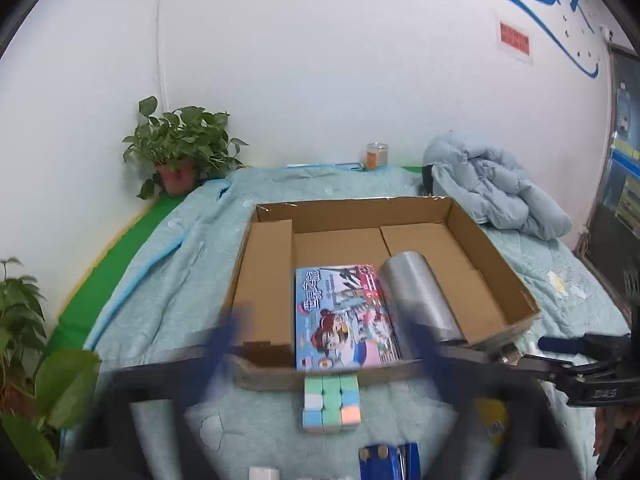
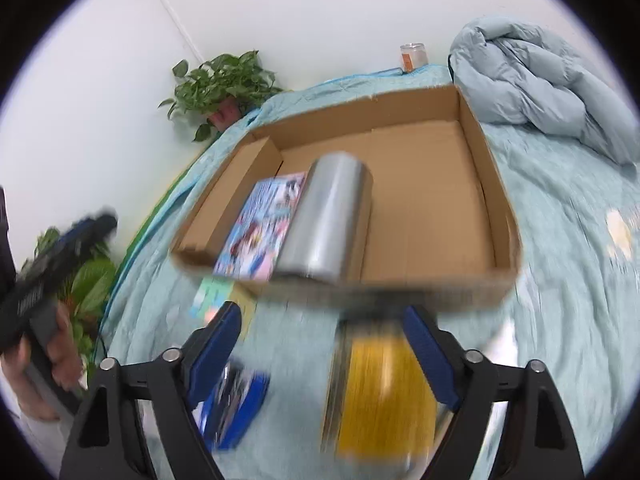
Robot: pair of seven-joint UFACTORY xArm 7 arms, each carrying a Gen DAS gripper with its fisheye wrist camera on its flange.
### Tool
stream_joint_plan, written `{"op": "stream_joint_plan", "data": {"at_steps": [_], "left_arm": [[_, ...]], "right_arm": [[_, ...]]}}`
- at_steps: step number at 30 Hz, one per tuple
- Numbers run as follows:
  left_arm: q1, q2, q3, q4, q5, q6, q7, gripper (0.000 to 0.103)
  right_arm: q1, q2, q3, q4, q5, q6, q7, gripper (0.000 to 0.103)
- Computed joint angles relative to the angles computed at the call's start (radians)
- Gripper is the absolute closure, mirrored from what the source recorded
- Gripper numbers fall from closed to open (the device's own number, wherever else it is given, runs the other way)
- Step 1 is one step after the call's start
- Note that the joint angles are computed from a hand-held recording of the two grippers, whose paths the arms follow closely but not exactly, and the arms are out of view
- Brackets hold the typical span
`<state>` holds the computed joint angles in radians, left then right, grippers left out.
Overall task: Organize rigid objects
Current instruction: 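Lower the silver can beside the game box and open both grippers, then move both grippers toward the yellow-label jar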
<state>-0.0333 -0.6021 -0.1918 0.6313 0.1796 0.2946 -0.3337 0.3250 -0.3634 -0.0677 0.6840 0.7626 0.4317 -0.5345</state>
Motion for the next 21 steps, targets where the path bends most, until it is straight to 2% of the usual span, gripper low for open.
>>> {"op": "stream_joint_plan", "data": {"at_steps": [1,2,3,4,5,6,7,8,10,12,14,17,19,21], "left_arm": [[-0.046,-0.018,0.044,-0.012,-0.035,0.036,0.027,0.099],[-0.078,-0.054,0.075,-0.039,-0.068,0.053,0.042,0.1],[-0.079,-0.082,0.077,-0.063,-0.075,0.056,0.047,0.1],[-0.053,-0.119,0.043,-0.082,-0.063,0.08,0.025,0.097],[-0.043,-0.14,0.034,-0.095,-0.04,0.106,-0.003,0.068],[-0.019,-0.166,0.002,-0.102,-0.059,0.146,-0.025,0.012],[-0.032,-0.191,0.006,-0.125,-0.075,0.144,-0.039,0.001],[-0.054,-0.223,0.019,-0.165,-0.091,0.1,-0.055,0.001],[-0.091,-0.237,0.023,-0.184,-0.114,0.109,-0.06,0.001],[-0.118,-0.209,0.004,-0.172,-0.123,0.135,-0.066,0.001],[-0.154,-0.18,0.003,-0.168,-0.145,0.128,-0.076,0.001],[-0.248,-0.094,0.053,-0.149,-0.207,0.095,-0.044,0.001],[-0.302,-0.038,0.096,-0.132,-0.259,0.085,-0.01,0.001],[-0.373,0.034,0.154,-0.108,-0.341,0.077,0.04,0.001]], "right_arm": [[-0.019,-0.025,0.027,-0.03,-0.035,-0.019,0.037,0.096],[-0.053,-0.055,0.063,-0.064,-0.103,-0.027,0.101,0.1],[-0.053,-0.083,0.072,-0.091,-0.128,-0.037,0.132,0.1],[-0.033,-0.113,0.053,-0.119,-0.122,-0.047,0.129,0.1],[-0.018,-0.144,0.043,-0.145,-0.122,-0.06,0.136,0.097],[-0.005,-0.169,0.032,-0.166,-0.126,-0.073,0.142,0.075],[0.007,-0.195,0.025,-0.189,-0.132,-0.098,0.15,0.027],[0.023,-0.22,0.015,-0.215,-0.131,-0.13,0.153,0.0],[0.087,-0.264,-0.029,-0.264,-0.108,-0.216,0.129,0.0],[0.073,-0.286,-0.03,-0.283,-0.155,-0.196,0.153,0.0],[0.099,-0.286,-0.073,-0.285,-0.169,-0.179,0.156,0.0],[0.142,-0.263,-0.156,-0.266,-0.159,-0.113,0.134,0.0],[0.182,-0.226,-0.223,-0.232,-0.1,-0.046,0.087,0.001],[0.201,-0.157,-0.27,-0.176,-0.051,0.043,0.028,0.007]]}}
